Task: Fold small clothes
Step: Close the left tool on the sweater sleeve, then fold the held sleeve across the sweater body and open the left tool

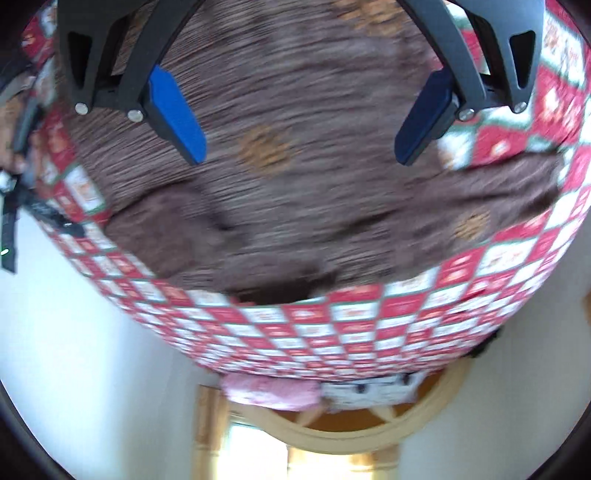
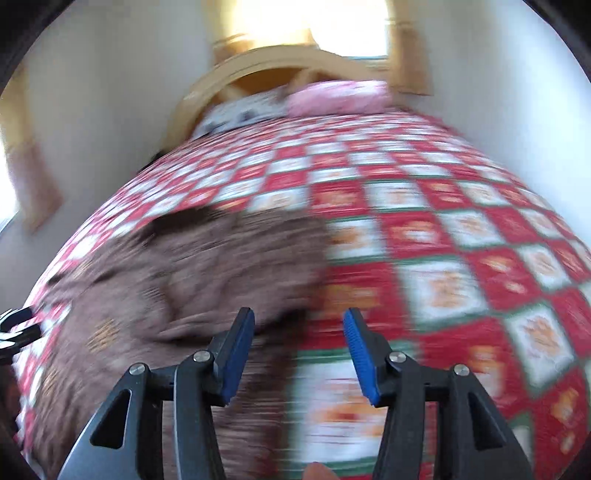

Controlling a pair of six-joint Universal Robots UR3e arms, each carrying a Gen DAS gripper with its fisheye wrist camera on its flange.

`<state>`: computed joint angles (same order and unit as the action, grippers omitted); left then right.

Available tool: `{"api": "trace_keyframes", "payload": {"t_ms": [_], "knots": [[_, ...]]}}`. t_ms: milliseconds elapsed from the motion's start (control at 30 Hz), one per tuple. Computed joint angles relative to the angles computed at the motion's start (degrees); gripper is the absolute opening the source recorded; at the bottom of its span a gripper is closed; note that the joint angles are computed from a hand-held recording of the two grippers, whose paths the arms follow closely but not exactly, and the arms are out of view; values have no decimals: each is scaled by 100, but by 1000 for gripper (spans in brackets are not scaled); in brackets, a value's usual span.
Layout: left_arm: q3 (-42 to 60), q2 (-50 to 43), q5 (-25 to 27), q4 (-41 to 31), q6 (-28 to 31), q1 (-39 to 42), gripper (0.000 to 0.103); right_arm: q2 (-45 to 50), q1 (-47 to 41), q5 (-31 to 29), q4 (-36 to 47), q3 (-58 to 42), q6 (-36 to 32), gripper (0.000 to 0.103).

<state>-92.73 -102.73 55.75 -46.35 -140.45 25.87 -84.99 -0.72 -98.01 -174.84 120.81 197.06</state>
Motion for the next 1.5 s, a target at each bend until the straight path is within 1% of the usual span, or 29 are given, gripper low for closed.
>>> {"api": "trace_keyframes", "payload": {"t_ms": [67,100,133,200,267,333,367,400,433,467,500,533,600,633,667,767,900,933,967,1167,1200,1267,1333,1367,1400,1467,1500], "knots": [[255,-222,82,135,-232,-409,100,-118,-296,-19,-517,464,140,51],[521,-481,192,180,-355,-738,98,-149,-409,20,-699,619,175,51],[695,-636,271,109,-425,-911,96,-143,-470,70,-828,723,219,52],[1405,-1251,504,-164,-740,-1379,83,-122,-572,176,-1200,972,318,52],[1958,-1755,859,-207,-1063,-1742,79,-190,-679,274,-1564,1222,272,52],[2598,-2311,1198,-361,-1387,-2047,73,-22,-738,424,-2242,1496,190,52],[2902,-2539,1377,-506,-1512,-2144,68,137,-729,424,-2481,1548,180,52],[3277,-2782,1449,-799,-1646,-2194,53,157,-761,431,-2488,1585,178,52],[3468,-2940,1212,-985,-1659,-2140,42,162,-772,453,-2411,1540,204,52],[3418,-2905,1049,-992,-1644,-2098,23,153,-793,480,-2432,1560,205,52],[3363,-2876,778,-1028,-1567,-2031,10,158,-814,515,-2511,1602,204,52],[3390,-2862,699,-1125,-1512,-2018,10,147,-851,565,-2597,1657,211,52],[3340,-2777,822,-971,-1465,-2035,9,134,-981,725,-2674,1740,224,52],[3323,-2753,803,-905,-1454,-2020,9,131,-1014,764,-2623,1729,235,52],[3311,-2703,818,-746,-1475,-1984,9,137,-1022,769,-2596,1731,243,52],[3441,-2608,746,-731,-1415,-1809,9,149,-1001,752,-2537,1695,209,52],[4030,-2953,907,-750,-1405,-1770,9,189,-942,690,-2444,1609,155,52],[4314,-3163,988,-797,-1419,-1797,9,193,-949,701,-2428,1603,147,52],[4393,-3231,1072,-788,-1416,-1799,9,192,-944,701,-2412,1597,149,52],[4346,-3555,1382,-721,-1416,-1784,10,236,-952,736,-2280,1519,122,52],[4328,-3601,1478,-667,-1428,-1809,15,243,-955,747,-2257,1512,114,52],[4082,-3546,1487,-391,-1472,-1797,18,249,-968,784,-2224,1501,104,52],[3821,-3404,1584,-122,-1528,-1805,27,243,-987,818,-2193,1503,103,52],[3647,-3284,1670,23,-1535,-1817,35,240,-1002,843,-2181,1505,101,52],[3416,-3154,1684,196,-1490,-1797,46,245,-1014,870,-2139,1486,93,52],[3003,-2959,1820,545,-1354,-1775,59,271,-1009,878,-2027,1417,82,52],[2665,-2802,1847,816,-1252,-1744,59,278,-995,859,-1996,1395,84,52]]}}
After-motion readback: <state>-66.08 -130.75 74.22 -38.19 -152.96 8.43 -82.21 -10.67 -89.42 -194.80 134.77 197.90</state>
